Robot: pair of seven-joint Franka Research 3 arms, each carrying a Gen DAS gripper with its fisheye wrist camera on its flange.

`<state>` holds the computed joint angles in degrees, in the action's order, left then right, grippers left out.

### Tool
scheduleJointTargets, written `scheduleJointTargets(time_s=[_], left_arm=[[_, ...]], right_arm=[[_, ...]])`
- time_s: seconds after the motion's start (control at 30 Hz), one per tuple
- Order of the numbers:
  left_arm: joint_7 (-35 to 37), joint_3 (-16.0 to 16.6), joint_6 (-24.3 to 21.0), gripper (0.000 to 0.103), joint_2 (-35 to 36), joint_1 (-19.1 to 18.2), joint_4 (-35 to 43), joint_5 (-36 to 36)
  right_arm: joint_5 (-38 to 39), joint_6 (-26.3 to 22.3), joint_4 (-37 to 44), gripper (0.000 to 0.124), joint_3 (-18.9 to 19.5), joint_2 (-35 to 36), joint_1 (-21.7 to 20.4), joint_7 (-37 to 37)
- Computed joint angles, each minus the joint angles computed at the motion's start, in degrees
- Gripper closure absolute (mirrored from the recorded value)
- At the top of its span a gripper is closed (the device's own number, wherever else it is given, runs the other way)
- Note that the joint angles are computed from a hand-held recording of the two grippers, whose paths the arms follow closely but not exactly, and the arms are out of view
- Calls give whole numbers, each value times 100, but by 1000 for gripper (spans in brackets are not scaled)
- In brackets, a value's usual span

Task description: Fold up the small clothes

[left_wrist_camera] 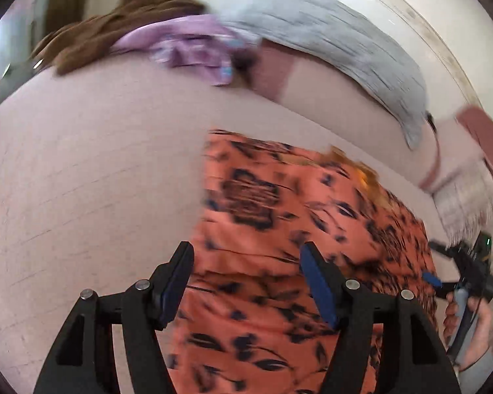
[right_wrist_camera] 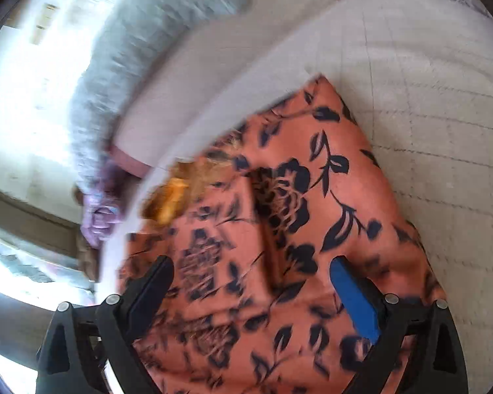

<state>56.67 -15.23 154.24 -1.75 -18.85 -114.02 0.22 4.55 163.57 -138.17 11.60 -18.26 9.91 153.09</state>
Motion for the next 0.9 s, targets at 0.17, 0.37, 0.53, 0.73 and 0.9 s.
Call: scheduleJointTargets(time_s=[0.17,0.37,0.53,0.73,0.9], left_arm=[[27,103,127,33,-36,90,-266,-368],[100,115,258,33,50,147,-266,-517],[123,67,111,33,459,181,232,-435],[7,32,-213,33,1066,88,1073,247],[-307,161,-1365,42,1812,-189,1996,1353]], right_arm=[[-813,-1650,1337,59,12,838,148,-583],[-2876,-3996,3079,113,99,1545,691,-848],[-3890,-4318,2888,99,-40,1004,904,-66],[-2269,-3062,1359,52,-141,354,356,-39],[-2230,-1501,1232,46,-284,85,319,-14]])
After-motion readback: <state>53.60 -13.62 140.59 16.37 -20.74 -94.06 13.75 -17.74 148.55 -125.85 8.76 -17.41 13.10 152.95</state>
